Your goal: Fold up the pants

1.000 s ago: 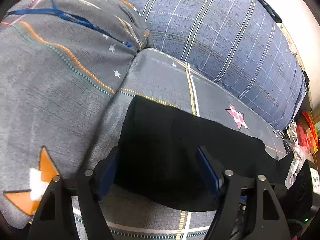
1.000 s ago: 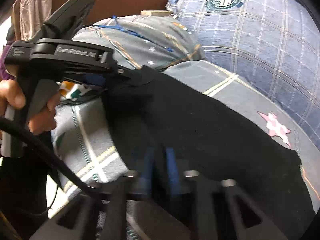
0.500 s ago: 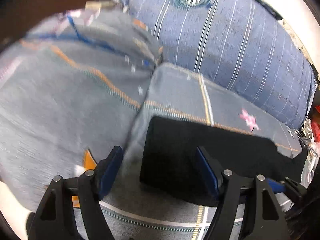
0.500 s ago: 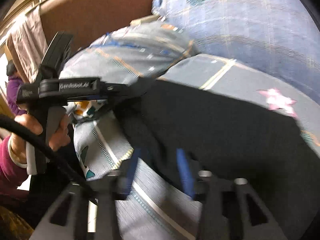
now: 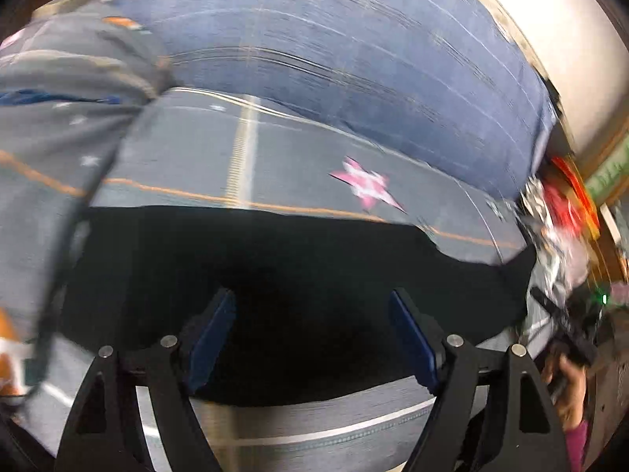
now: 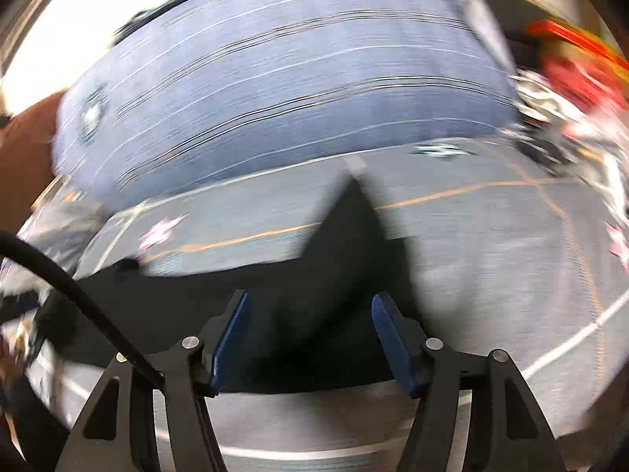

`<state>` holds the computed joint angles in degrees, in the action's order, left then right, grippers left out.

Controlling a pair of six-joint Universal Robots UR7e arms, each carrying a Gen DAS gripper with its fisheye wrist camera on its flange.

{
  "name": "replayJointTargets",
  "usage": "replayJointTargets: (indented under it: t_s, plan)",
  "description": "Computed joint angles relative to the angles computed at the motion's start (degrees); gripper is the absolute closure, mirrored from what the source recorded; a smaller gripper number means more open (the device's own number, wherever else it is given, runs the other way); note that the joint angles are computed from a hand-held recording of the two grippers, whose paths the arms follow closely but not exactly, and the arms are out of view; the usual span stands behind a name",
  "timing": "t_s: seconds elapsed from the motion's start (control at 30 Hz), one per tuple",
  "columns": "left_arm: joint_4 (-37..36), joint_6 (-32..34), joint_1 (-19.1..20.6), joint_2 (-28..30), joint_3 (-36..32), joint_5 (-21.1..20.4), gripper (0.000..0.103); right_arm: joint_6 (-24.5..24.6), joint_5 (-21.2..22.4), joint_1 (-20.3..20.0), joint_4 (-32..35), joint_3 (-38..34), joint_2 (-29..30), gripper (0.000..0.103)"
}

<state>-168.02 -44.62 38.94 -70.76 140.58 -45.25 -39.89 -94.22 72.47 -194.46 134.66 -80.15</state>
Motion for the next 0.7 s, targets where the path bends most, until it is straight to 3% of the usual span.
replayJointTargets:
  t_s: [0.1, 0.2, 0.27, 0.33, 0.57, 0.6, 0.63, 0.67, 0.7]
  plan:
    - [-1.8, 4.0, -0.4, 5.1, -2.6, -1.0, 0.024, -1.7, -1.9, -0.3, 2.3, -2.5, 0.2, 0.035]
    - [-3.7, 8.6, 0.4, 10.2, -6.4, -5.5, 0.024, -4.9, -2.4, -0.3, 3.8, -3.7, 0.8, 0.037]
    - [-3.6, 10.4, 0.9, 13.3, -8.9, -7.3, 0.024, -7.1, -2.5, 0.1, 4.2, -4.2, 1.7, 0.049]
    - [-3.9, 12.3, 1.2, 15.9, -10.7, -8.7, 0.024, -9.5, -4.3, 1.0, 3.0, -4.8, 3.5, 0.051]
    - [-3.7, 14.0, 1.0, 20.1, -13.9, -10.0, 0.024, -11.5, -6.0, 1.6, 8.6, -9.4, 7.6, 0.053]
    - [-3.8, 13.7, 1.1, 20.0, -13.8, -10.0, 0.024, -11.4, -4.4, 1.2, 11.4, -10.0, 7.3, 0.061]
    - [-3.7, 13.3, 1.1, 20.0, -13.8, -10.1, 0.024, -11.3, -3.1, 0.9, 13.3, -10.1, 6.9, 0.084]
    - [-3.4, 12.8, 1.2, 19.9, -13.7, -10.1, 0.024, -11.2, -2.0, 0.7, 14.1, -10.0, 6.6, 0.093]
    - [-3.1, 12.4, 1.2, 19.5, -13.6, -10.1, 0.024, -11.4, -2.3, 0.9, 13.9, -9.7, 6.4, 0.093]
